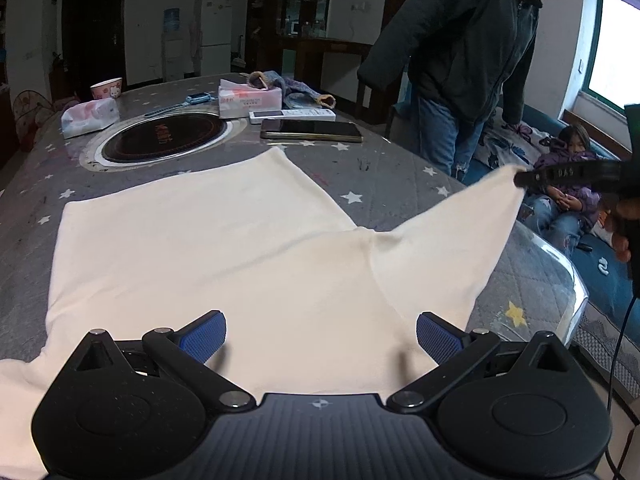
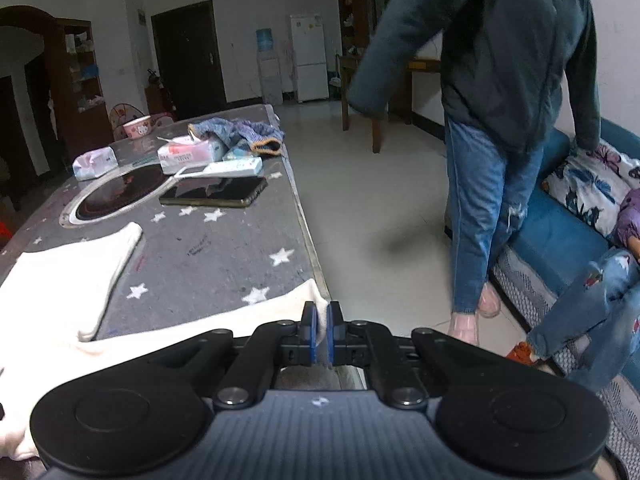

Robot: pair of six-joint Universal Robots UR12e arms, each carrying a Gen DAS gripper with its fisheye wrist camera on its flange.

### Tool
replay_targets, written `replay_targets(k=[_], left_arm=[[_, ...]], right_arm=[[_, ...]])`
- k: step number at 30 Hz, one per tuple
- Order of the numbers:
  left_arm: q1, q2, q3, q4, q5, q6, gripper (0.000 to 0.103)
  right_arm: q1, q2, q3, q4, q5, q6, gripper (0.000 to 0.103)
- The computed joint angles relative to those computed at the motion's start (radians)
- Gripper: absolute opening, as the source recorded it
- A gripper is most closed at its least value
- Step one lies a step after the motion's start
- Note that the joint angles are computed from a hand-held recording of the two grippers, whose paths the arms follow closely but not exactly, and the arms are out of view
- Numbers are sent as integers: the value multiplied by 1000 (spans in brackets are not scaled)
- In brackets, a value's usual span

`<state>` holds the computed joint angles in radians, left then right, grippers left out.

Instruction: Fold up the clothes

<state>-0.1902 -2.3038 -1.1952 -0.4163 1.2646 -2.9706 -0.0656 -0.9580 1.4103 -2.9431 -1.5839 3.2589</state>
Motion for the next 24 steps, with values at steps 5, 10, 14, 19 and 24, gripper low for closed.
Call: replay_targets(k=[5, 10, 14, 19, 24], left_arm=[[-11, -13, 17, -26, 24, 16, 103], [-21, -21, 28, -49, 62, 33, 103], [-15, -11, 15, -36, 49, 25, 103], [18, 29, -39, 48, 37, -37, 103], [60, 69, -105, 130, 80, -118, 103]], right_arm=[[3, -9, -1, -33, 17, -13, 4], [10, -19, -9, -54, 46, -39, 4], [24, -25, -27, -66, 95, -83, 4], [54, -27, -65, -54, 180, -161, 4], [96, -12, -118, 18, 279, -264, 4]])
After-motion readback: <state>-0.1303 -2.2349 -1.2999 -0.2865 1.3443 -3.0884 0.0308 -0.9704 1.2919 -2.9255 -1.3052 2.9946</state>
